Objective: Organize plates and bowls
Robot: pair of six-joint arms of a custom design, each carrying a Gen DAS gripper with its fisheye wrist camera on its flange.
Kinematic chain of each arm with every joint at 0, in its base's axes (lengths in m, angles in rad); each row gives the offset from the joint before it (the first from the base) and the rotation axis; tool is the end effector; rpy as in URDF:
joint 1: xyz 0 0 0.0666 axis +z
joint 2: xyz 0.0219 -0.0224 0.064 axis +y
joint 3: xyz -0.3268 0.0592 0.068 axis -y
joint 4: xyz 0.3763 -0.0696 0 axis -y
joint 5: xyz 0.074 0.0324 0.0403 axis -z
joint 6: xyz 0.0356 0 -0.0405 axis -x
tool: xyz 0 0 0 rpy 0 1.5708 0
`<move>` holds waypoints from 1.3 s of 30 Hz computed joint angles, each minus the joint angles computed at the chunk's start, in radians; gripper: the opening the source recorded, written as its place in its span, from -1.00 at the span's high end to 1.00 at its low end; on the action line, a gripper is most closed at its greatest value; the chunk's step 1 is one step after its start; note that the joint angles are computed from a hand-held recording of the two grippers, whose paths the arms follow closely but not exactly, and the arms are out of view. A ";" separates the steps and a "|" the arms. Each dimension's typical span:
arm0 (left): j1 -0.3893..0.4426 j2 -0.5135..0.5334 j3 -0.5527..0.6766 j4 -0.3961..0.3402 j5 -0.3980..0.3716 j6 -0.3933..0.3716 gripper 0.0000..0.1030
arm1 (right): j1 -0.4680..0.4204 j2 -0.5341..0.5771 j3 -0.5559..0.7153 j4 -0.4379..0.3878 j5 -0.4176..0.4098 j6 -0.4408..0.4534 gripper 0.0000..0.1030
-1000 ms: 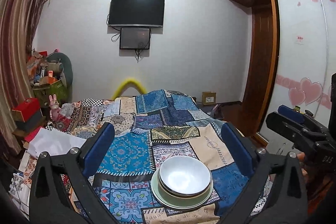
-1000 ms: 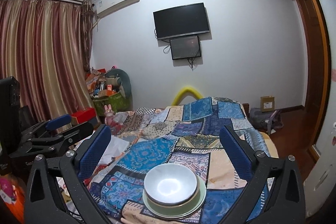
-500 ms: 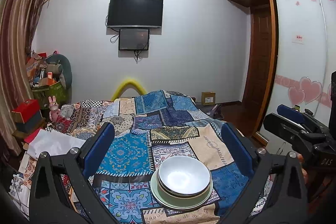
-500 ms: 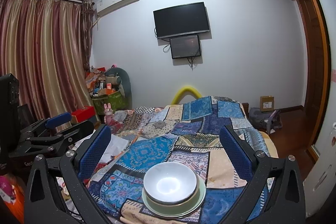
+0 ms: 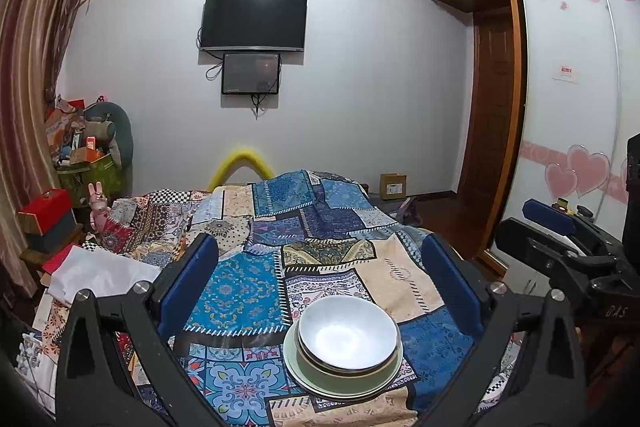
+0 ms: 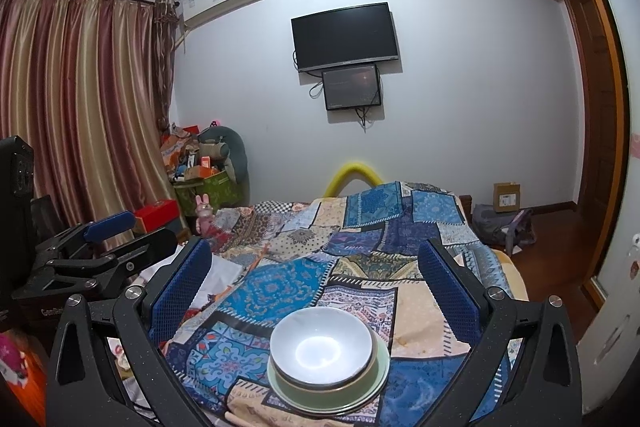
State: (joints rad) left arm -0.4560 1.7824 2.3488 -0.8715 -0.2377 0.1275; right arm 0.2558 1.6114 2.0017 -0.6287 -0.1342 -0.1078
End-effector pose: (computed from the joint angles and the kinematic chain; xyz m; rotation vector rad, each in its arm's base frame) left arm 0.5225 -0.2474 0.6049 0.1437 1.8654 -0.1801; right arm 0.5380 0.1452 0.5715 -0.2305 1.8087 0.3791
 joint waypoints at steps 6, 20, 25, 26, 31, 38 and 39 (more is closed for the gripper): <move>-0.006 0.001 -0.009 0.011 -0.005 -0.007 -0.99 | -0.002 0.001 0.004 -0.006 -0.002 -0.002 -1.00; -0.001 -0.002 -0.010 0.010 0.005 -0.005 -1.00 | -0.003 0.002 0.007 -0.009 -0.005 0.002 -1.00; 0.002 -0.005 -0.011 0.007 0.011 -0.002 -1.00 | -0.002 0.003 0.008 -0.009 -0.004 0.005 -1.00; 0.002 -0.006 -0.012 0.009 0.013 -0.002 -1.00 | -0.002 0.003 0.007 -0.010 -0.003 0.007 -1.00; 0.003 -0.016 -0.028 0.028 0.024 -0.008 -1.00 | -0.001 0.002 0.006 -0.011 0.000 0.009 -1.00; 0.009 -0.006 -0.008 0.005 0.043 0.004 -1.00 | -0.003 0.006 0.013 -0.018 -0.004 0.009 -1.00; 0.010 -0.003 -0.005 0.001 0.042 0.008 -1.00 | -0.003 0.007 0.014 -0.018 -0.004 0.011 -1.00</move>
